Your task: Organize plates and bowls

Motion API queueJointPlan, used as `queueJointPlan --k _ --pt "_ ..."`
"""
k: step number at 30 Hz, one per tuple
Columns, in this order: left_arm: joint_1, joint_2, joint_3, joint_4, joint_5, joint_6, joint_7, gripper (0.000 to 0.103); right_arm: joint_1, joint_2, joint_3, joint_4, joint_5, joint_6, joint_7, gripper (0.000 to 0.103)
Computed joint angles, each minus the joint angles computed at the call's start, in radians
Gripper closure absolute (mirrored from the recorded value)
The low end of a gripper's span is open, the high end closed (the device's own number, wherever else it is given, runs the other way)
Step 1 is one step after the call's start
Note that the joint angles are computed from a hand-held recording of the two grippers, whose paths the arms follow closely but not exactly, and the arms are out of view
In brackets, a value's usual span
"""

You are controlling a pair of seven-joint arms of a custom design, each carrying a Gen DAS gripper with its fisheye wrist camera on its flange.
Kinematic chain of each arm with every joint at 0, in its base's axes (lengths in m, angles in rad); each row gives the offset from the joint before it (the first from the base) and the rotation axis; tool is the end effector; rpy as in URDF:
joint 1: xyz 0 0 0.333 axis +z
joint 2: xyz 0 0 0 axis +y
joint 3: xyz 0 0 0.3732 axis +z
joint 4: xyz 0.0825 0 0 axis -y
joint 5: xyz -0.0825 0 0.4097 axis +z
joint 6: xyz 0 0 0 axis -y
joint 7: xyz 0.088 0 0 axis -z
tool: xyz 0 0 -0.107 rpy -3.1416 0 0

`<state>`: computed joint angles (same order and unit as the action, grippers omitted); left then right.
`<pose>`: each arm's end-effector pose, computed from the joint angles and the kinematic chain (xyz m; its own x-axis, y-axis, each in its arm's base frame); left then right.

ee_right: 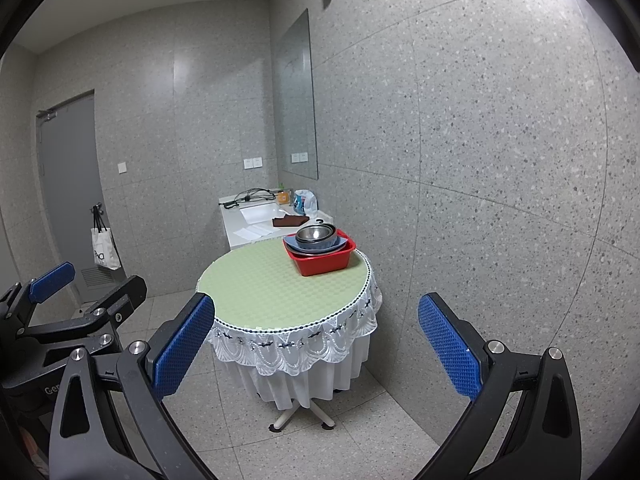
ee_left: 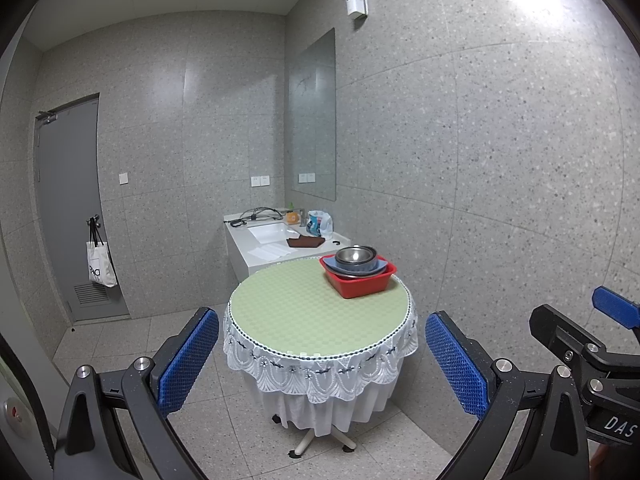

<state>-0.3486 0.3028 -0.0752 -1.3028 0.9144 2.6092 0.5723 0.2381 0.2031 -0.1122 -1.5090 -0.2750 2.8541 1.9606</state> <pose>0.6717 -0.3089 0.7420 0.0208 -0.9996 0.0187 -0.3474 -0.0248 -0.9374 0.6976 0.1140 0.7398 0.0071 -0.9981 -0.0612 -0.4034 0.0531 -0.9135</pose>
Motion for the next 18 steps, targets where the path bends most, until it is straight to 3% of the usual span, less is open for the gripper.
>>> queueJointPlan --k 18 --pt "-0.011 0.006 0.002 0.01 0.012 -0.013 -0.014 0.001 0.0 -0.002 0.002 -0.004 0.01 0.002 -0.011 0.0"
